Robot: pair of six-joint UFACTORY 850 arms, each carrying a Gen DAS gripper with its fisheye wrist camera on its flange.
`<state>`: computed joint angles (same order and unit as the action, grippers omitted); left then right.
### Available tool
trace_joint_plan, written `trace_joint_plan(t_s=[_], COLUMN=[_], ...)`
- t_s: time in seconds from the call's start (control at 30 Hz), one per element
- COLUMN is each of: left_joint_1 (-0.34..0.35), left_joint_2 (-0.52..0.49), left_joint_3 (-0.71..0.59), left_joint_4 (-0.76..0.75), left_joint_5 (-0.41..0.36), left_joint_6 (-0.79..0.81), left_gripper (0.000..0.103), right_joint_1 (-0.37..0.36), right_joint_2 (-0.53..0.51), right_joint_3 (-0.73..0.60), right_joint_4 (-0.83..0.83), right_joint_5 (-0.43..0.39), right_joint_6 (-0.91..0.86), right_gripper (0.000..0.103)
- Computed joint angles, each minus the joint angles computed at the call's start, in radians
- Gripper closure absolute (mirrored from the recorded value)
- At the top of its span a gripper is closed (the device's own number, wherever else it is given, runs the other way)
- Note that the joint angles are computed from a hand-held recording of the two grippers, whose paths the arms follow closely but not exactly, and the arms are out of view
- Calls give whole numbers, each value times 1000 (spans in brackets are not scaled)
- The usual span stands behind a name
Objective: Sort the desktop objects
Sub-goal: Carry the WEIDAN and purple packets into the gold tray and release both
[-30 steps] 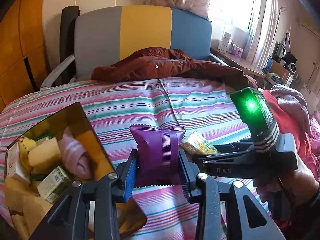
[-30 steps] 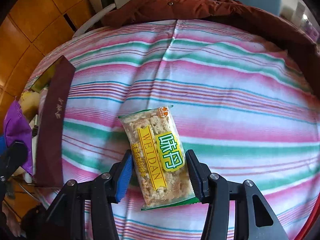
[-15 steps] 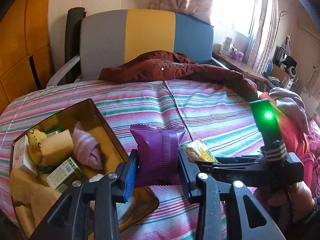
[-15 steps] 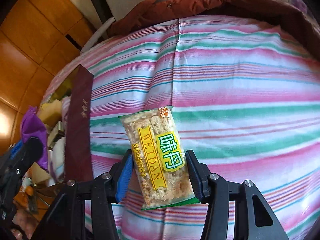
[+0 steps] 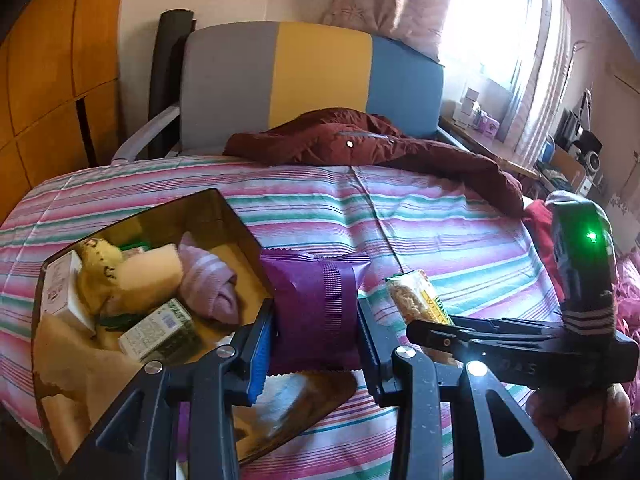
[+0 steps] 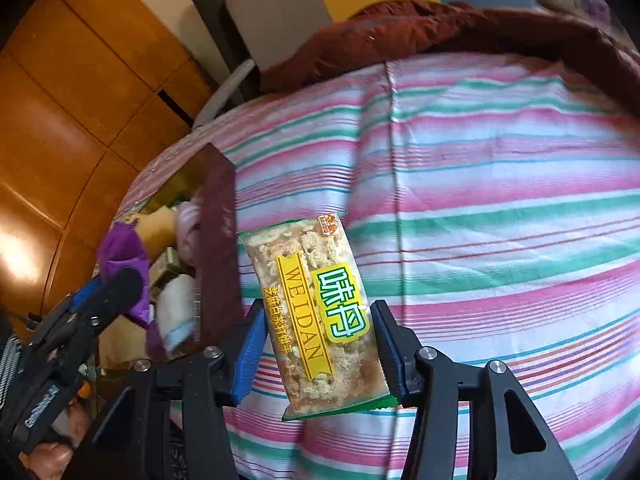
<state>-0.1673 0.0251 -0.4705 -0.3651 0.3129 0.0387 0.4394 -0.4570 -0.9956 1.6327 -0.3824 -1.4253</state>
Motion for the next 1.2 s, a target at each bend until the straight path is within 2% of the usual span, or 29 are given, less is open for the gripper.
trace_joint_plan(t_s=[0.2, 0.7, 0.9, 0.97, 1.2], left_joint_1=[51, 212, 266, 285, 289], left_joint_2=[41, 108, 73, 56, -17], left_joint_3=[31, 98, 86, 77, 41], left_joint_4=[0, 30, 17, 54, 37], left_joint_5=[-1, -1, 4, -3, -3], left_joint_6=[-15, -72, -57, -93, -65], left_gripper=[65, 65, 65, 65, 65], right_joint_1=[46, 141, 181, 190, 219], right_joint_2=[16, -14, -74, -100, -203], right_joint_3=[-10, -89, -180, -216, -360], right_joint_4=[45, 21, -98, -147, -370], right_joint_5=[-4, -63, -52, -53, -35], right_joint_6=[-60, -65, 49, 97, 322], right_gripper=[51, 51, 51, 51, 51])
